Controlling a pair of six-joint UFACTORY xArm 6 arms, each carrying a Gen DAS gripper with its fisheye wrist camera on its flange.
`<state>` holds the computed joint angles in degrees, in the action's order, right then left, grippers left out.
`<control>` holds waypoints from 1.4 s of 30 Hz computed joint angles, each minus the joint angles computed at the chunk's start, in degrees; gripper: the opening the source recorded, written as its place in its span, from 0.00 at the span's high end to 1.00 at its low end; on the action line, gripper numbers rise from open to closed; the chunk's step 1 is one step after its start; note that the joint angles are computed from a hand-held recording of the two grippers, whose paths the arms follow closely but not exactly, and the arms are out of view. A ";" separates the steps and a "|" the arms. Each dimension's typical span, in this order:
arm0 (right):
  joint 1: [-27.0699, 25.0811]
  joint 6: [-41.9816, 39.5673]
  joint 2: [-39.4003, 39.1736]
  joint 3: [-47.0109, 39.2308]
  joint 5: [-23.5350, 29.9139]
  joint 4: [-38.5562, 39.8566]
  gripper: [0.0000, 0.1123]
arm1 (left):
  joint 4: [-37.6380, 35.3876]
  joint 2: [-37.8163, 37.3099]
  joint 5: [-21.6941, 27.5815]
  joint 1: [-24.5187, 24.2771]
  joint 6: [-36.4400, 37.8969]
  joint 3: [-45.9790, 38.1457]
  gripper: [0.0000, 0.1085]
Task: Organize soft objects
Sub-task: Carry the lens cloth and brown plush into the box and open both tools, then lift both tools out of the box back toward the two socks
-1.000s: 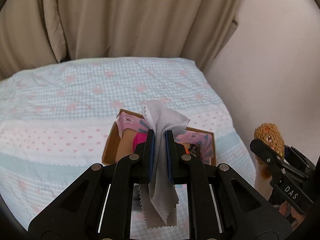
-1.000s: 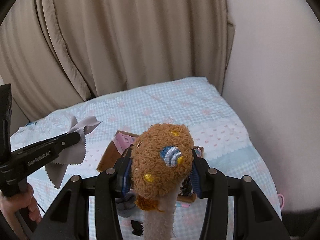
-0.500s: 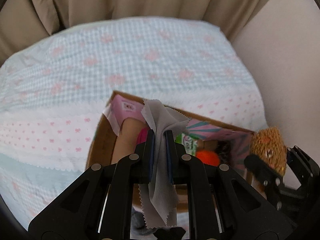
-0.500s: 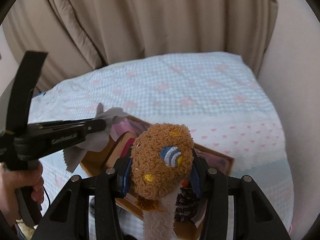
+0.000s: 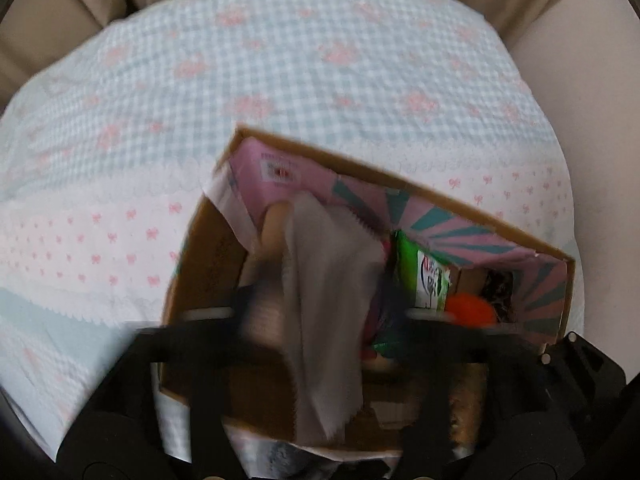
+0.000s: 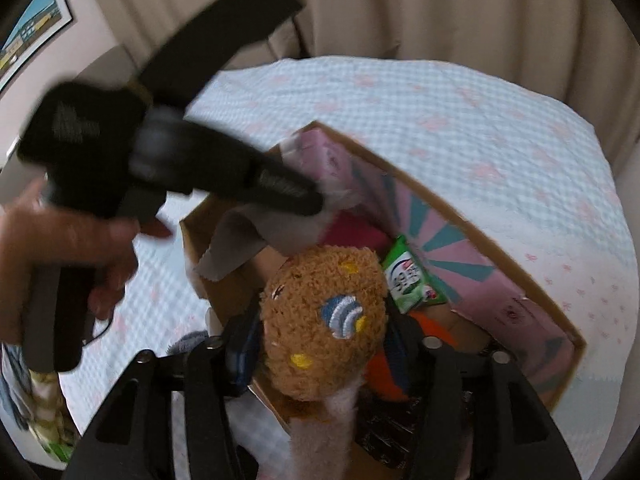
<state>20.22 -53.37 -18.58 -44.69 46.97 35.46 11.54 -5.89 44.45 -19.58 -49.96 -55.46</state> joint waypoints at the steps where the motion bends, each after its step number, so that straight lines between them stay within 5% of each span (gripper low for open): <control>1: 0.06 -0.15 0.10 0.17 0.04 -0.23 0.42 | 0.75 -0.41 -0.73 0.08 -0.49 0.34 0.05; 3: -1.00 -2.53 -0.04 0.37 1.92 2.12 0.08 | 0.08 -0.20 0.18 0.42 0.11 -0.45 0.05; 16: -3.66 -5.46 -4.09 3.03 0.52 4.88 0.08 | 1.01 -2.04 4.72 -1.16 0.94 -2.61 0.05; 24: -4.46 -0.17 -10.18 3.07 1.16 1.46 0.08 | 3.50 -7.35 8.80 -3.71 -1.70 -3.13 0.05; 34: -4.94 14.06 -19.56 0.51 3.91 -6.81 0.08 | 8.51 -15.92 16.99 -9.98 -5.09 -6.97 0.05; 42: -4.19 30.67 -27.24 -4.15 11.41 -16.11 0.08 | 14.12 -26.35 26.21 -18.26 -8.50 -8.10 0.05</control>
<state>16.03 -22.70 -45.81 -48.84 58.38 19.34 25.66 -32.24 70.65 -37.85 -58.46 -63.56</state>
